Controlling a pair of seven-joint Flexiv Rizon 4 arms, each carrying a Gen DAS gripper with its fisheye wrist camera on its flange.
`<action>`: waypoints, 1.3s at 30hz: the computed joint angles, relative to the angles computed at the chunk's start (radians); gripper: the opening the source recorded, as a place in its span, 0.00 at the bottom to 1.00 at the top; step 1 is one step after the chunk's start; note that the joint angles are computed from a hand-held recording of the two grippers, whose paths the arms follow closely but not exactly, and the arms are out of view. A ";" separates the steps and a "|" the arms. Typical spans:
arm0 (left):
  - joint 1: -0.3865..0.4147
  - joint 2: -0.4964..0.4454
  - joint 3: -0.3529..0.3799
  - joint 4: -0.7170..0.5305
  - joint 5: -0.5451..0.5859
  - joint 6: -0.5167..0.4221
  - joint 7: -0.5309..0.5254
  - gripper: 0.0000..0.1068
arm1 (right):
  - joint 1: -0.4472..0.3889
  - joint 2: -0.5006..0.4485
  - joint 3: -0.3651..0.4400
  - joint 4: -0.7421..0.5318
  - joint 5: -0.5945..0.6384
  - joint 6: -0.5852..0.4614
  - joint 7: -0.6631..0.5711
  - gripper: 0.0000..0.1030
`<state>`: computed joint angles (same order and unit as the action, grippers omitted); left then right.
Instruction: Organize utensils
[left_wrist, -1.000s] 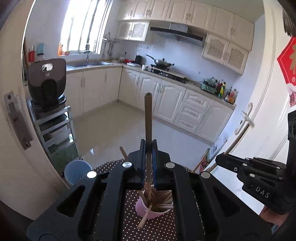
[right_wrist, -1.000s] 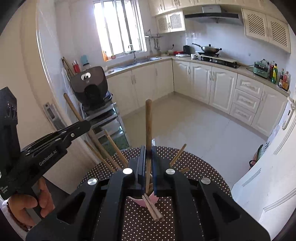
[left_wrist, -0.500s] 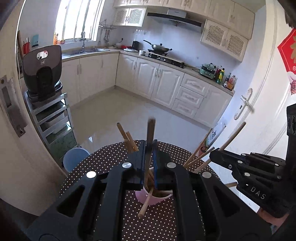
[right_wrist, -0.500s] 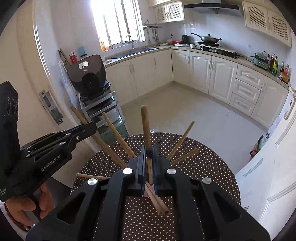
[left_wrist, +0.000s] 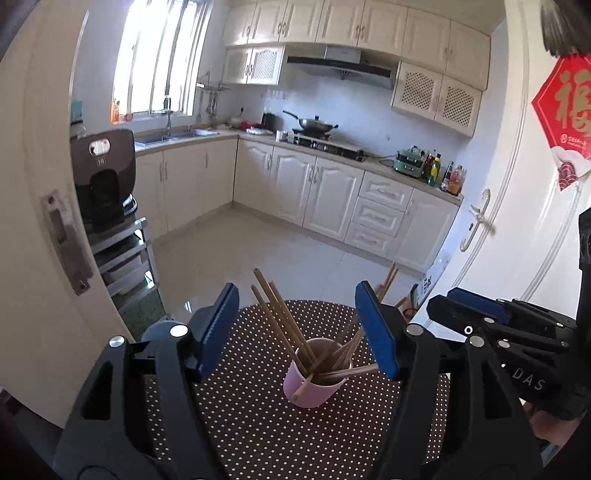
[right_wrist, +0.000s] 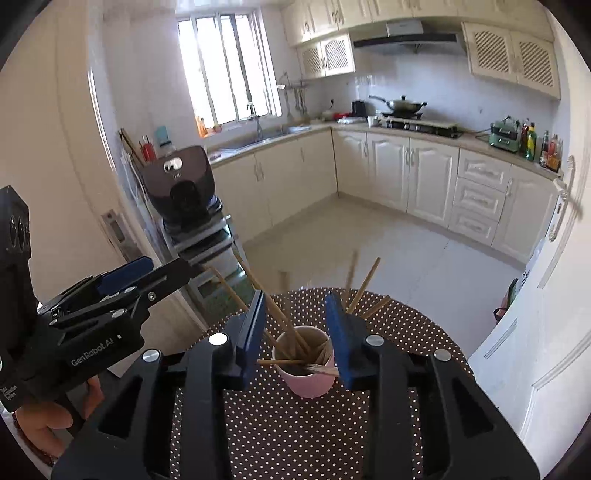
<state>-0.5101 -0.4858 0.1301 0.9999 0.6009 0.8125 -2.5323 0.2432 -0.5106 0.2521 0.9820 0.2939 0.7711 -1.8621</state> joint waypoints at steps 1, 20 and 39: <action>-0.008 0.010 0.004 0.008 0.010 0.002 -0.006 0.63 | 0.000 0.010 0.000 0.012 0.002 0.009 0.003 0.32; -0.096 0.177 -0.050 0.092 0.279 -0.093 -0.129 0.75 | -0.022 0.230 0.012 0.270 0.065 0.239 -0.031 0.49; -0.177 0.165 -0.108 0.000 0.454 -0.314 -0.166 0.82 | -0.060 0.269 0.006 0.293 0.185 0.257 -0.173 0.69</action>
<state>-0.6868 -0.3207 0.0220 1.0000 1.0554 0.4981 -2.6987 0.1828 -0.2413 0.2585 1.2751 0.4786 1.0285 -2.0352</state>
